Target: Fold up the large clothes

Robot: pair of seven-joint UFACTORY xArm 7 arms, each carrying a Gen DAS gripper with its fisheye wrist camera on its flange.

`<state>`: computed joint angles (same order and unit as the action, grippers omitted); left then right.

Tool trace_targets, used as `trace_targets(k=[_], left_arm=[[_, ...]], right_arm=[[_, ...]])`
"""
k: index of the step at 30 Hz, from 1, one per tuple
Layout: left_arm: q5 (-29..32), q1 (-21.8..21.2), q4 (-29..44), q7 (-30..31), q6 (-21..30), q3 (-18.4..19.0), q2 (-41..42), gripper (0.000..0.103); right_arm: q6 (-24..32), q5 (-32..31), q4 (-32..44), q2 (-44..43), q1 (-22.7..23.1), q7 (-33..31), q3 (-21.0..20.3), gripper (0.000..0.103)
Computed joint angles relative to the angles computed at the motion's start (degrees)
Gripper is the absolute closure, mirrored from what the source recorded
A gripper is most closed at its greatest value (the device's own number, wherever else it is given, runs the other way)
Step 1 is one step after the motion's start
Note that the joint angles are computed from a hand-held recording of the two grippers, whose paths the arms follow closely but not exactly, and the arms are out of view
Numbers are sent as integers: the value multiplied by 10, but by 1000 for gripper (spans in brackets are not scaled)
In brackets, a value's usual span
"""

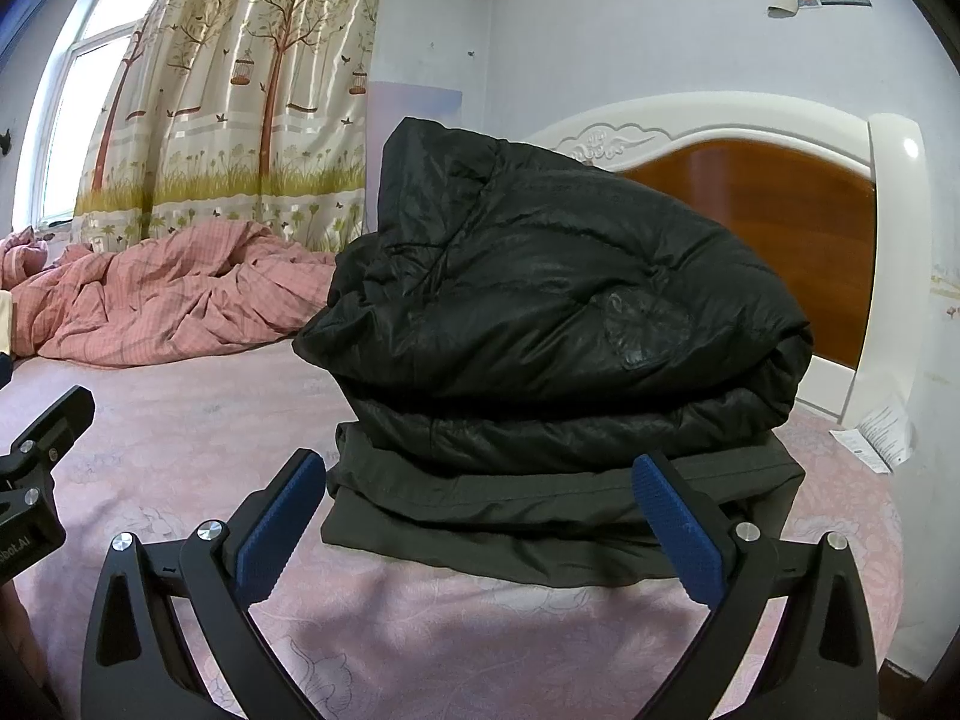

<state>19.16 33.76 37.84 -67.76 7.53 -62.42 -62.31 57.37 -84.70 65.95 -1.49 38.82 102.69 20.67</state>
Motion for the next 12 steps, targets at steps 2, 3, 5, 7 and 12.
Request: trace_targets(k=[2,3,5,7,12], left_arm=[[-1,0,0,0,0,-1,0,0],[-1,1,1,0,1,-1,0,0],[-1,1,0,0,0,0,0,0],[-1,0,1,0,1,0,1,0],[-2,-1,-1,0,-1,0,5,0]], right_arm=[[-1,-1,-1,-1,-1,1,-1,0],[-3,-1,0,-1,-1,1,-1,0],[-4,0,0,-1,-2,-1,-1,0],[-3,2,0,0,-1,-2,-1,0],[1,-3,-12,-8,0,18,2,0]])
